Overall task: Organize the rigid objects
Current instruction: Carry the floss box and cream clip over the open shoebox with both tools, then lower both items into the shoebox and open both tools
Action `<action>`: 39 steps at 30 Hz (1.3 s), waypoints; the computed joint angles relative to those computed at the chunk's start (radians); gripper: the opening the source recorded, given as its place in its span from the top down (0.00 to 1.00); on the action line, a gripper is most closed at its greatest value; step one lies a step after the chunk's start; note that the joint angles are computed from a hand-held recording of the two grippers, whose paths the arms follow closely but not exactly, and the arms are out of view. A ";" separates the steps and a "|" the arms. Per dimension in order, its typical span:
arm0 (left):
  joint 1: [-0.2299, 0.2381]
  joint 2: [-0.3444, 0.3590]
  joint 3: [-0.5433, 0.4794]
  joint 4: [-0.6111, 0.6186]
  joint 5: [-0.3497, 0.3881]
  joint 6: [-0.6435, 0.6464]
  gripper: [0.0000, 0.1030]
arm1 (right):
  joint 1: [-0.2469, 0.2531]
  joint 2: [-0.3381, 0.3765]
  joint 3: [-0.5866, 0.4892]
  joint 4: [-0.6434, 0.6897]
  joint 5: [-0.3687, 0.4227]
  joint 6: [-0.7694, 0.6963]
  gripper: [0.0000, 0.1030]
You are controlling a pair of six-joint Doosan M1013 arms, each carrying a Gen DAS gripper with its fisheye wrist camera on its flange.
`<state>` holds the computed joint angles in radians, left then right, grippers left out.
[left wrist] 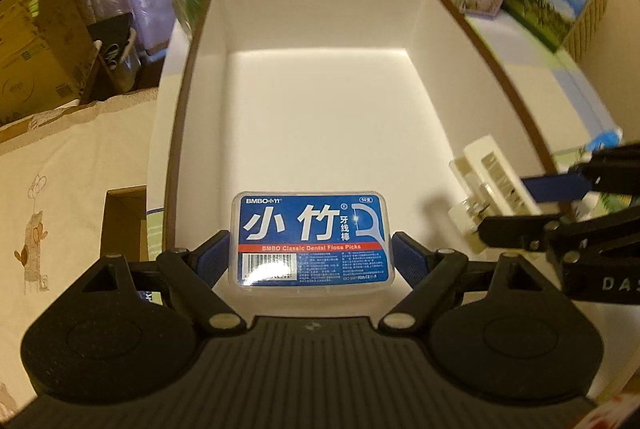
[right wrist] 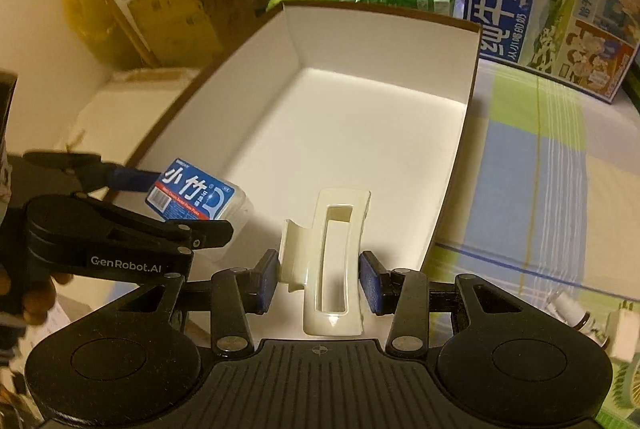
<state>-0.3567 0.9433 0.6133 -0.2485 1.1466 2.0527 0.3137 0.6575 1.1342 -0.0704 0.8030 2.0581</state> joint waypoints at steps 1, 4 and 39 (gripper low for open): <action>-0.001 0.003 -0.005 0.001 0.002 0.021 0.19 | -0.001 0.005 -0.007 0.000 0.012 -0.004 0.61; -0.003 0.028 -0.053 -0.002 0.048 0.044 0.19 | -0.003 0.014 -0.019 -0.007 0.034 -0.013 0.61; -0.001 -0.015 -0.010 -0.033 0.013 0.086 0.19 | 0.016 -0.031 0.037 -0.047 -0.015 0.010 0.46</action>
<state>-0.3575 0.9284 0.6034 -0.2815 1.1593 2.1391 0.3301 0.6261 1.1712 -0.1171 0.7881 2.0686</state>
